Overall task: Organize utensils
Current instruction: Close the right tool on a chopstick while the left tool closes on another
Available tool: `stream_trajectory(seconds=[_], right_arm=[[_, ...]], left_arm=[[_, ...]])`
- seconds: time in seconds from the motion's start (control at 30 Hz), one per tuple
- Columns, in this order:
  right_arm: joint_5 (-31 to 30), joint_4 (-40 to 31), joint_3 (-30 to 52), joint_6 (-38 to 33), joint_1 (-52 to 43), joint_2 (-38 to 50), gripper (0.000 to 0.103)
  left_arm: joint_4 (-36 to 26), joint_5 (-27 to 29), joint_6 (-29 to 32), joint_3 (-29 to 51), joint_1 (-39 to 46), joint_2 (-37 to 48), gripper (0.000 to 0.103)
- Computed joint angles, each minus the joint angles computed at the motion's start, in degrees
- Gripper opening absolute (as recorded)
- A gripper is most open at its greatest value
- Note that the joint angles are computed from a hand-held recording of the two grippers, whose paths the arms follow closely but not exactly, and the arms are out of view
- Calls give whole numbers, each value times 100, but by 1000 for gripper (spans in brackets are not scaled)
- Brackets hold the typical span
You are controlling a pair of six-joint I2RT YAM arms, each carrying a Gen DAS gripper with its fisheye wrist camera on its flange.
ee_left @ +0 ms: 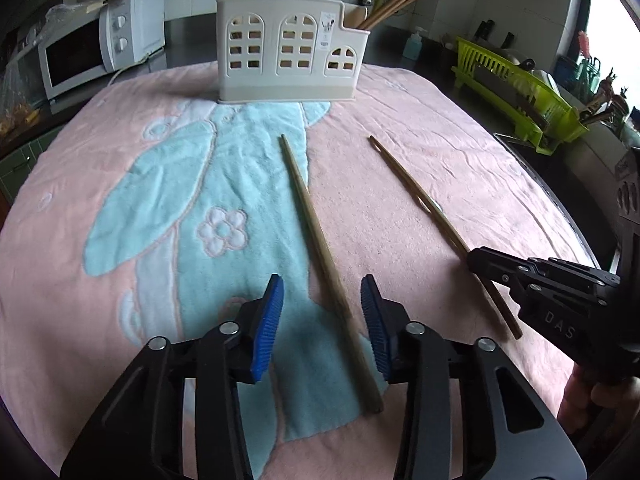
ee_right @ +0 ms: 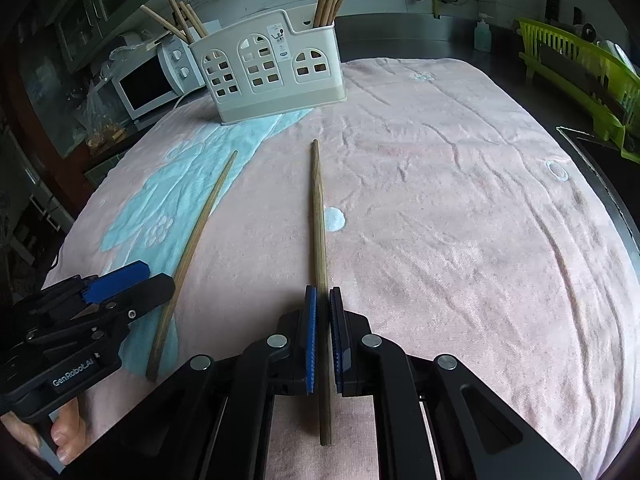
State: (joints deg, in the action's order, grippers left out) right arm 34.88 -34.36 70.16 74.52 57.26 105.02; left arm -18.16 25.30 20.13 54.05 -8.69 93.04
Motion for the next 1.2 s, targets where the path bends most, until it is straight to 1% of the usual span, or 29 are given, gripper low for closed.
stream_trajectory(seconds=[0.03, 0.07, 0.17, 0.2, 0.27, 0.33, 0.57, 0.77, 0.83, 0.97, 1.2], right_arm=[[-1, 9, -26, -3, 7, -21, 8], [3, 25, -44, -3, 15, -30, 8], [12, 86, -127, 11, 35, -84, 8], [8, 109, -147, 12, 44, -99, 8], [41, 99, -165, 28, 80, -121, 12], [64, 80, -177, 48, 117, -142, 14], [62, 35, -158, 80, 221, -127, 15], [-13, 69, -95, -7, 156, -38, 15], [-19, 67, -88, -19, 145, -30, 15], [-28, 86, -100, -32, 133, -35, 15], [-18, 115, -115, -91, 134, -26, 15]], left_arm=[[4, -33, -51, 29, -58, 70, 35], [6, -51, -82, 52, -90, 126, 33], [102, -122, -182, 20, -157, 147, 32], [107, -110, -192, 15, -163, 144, 28], [129, -145, -213, 3, -181, 132, 25], [124, -132, -185, -9, -206, 103, 18], [184, -230, -188, -107, -333, 36, 18], [-60, -220, -41, 54, -317, 126, 18], [-160, -141, -7, 133, -268, 184, 20], [-295, -46, -111, 239, -220, 256, 20], [-216, -233, -189, 195, -324, 214, 19]])
